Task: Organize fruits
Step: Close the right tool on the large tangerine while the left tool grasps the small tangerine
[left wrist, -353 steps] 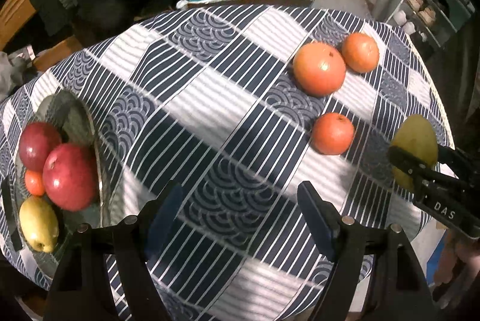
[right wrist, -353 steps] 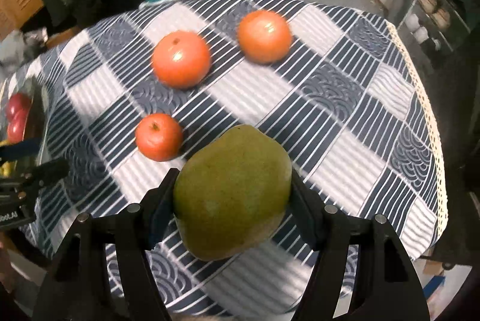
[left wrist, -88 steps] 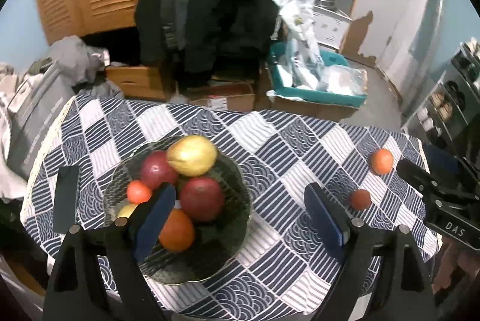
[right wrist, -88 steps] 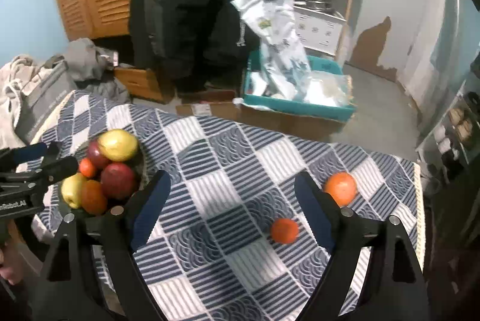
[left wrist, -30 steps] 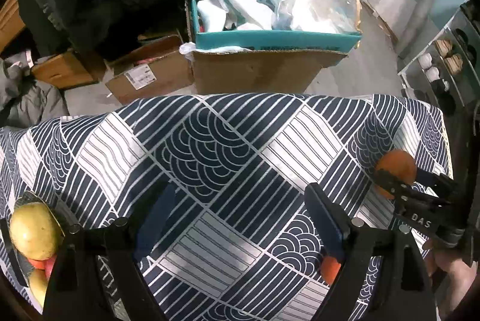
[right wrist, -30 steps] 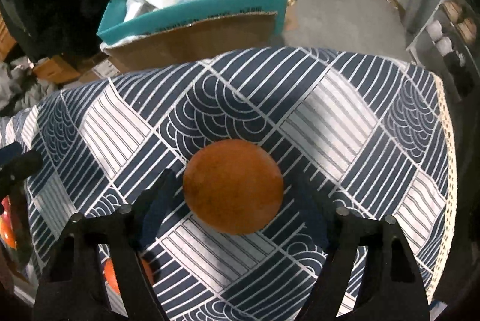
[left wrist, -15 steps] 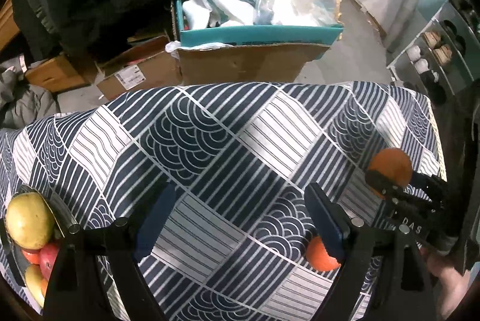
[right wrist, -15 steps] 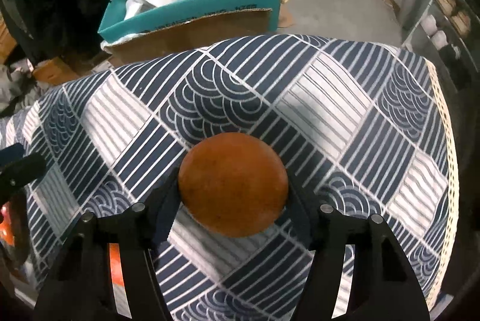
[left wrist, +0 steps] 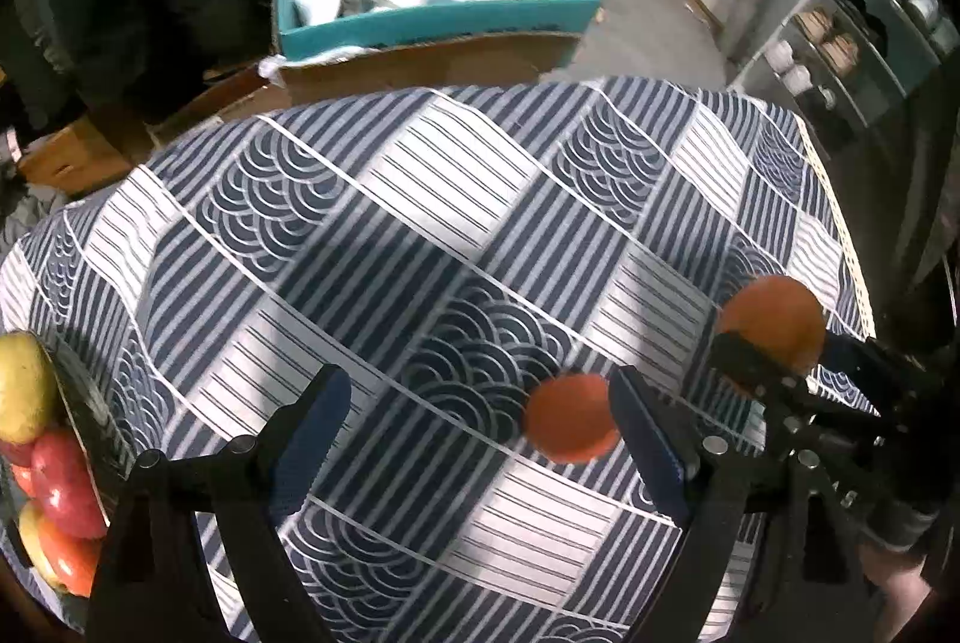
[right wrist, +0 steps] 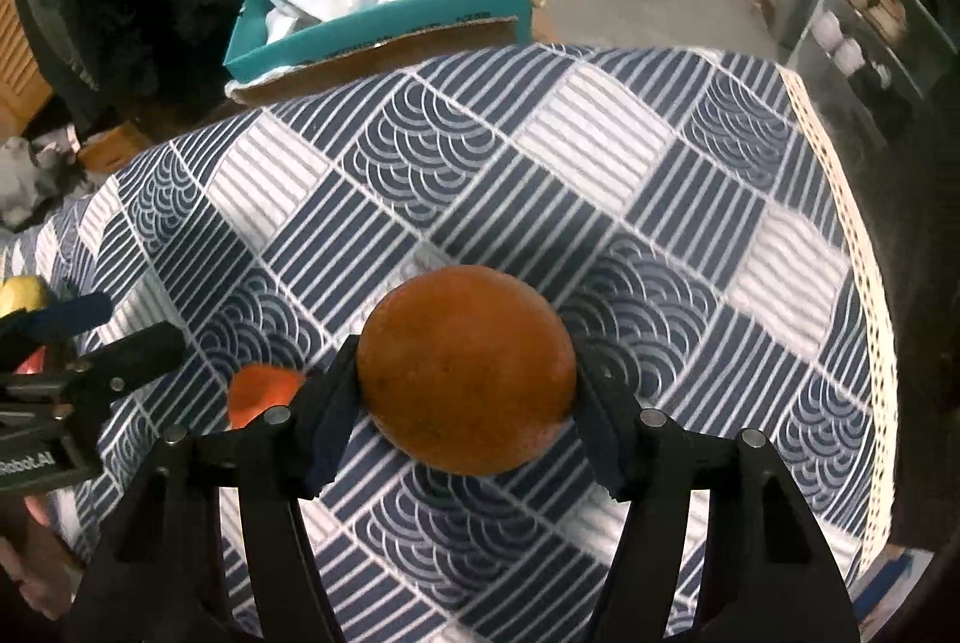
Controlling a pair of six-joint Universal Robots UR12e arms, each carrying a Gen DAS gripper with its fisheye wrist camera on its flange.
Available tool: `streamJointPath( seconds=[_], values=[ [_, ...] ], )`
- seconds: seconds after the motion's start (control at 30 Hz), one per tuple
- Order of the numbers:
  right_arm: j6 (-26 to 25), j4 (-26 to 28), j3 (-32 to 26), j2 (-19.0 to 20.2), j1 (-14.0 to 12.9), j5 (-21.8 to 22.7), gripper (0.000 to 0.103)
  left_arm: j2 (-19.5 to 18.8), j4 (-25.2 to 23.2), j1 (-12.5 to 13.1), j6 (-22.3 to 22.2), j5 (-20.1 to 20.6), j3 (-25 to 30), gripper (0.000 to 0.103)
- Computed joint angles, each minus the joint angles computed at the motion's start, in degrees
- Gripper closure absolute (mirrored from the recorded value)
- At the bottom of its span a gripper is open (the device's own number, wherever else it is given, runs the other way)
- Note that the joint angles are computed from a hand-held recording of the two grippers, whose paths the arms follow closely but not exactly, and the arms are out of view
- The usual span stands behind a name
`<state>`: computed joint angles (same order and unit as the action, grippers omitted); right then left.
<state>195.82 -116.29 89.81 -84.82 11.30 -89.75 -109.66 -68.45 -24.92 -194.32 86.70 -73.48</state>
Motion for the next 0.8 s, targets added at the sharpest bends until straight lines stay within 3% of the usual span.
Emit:
streamJointPath(
  seconds=[0.17, 0.57, 0.7, 0.8],
  values=[
    [0.1, 0.2, 1.5, -1.3, 0.2, -1.2, 0.038, -0.1, -0.2, -0.8, 0.3, 0.3, -0.3, 0.014],
    [5.5, -1.0, 4.8, -4.0, -1.5, -2.4, 0.038, -0.9, 0.2, -1.5, 0.2, -0.8, -1.4, 0.014],
    [5.9, -1.1, 5.0, -4.0, -1.7, -2.1, 0.038, -1.1, 0.9, -1.5, 0.6, -1.3, -1.8, 0.023],
    [5.7, -1.1, 4.9, -3.7, -1.5, -2.0, 0.038, -1.0, 1.2, -1.0, 1.1, -4.3, -2.3, 0.032]
  ],
)
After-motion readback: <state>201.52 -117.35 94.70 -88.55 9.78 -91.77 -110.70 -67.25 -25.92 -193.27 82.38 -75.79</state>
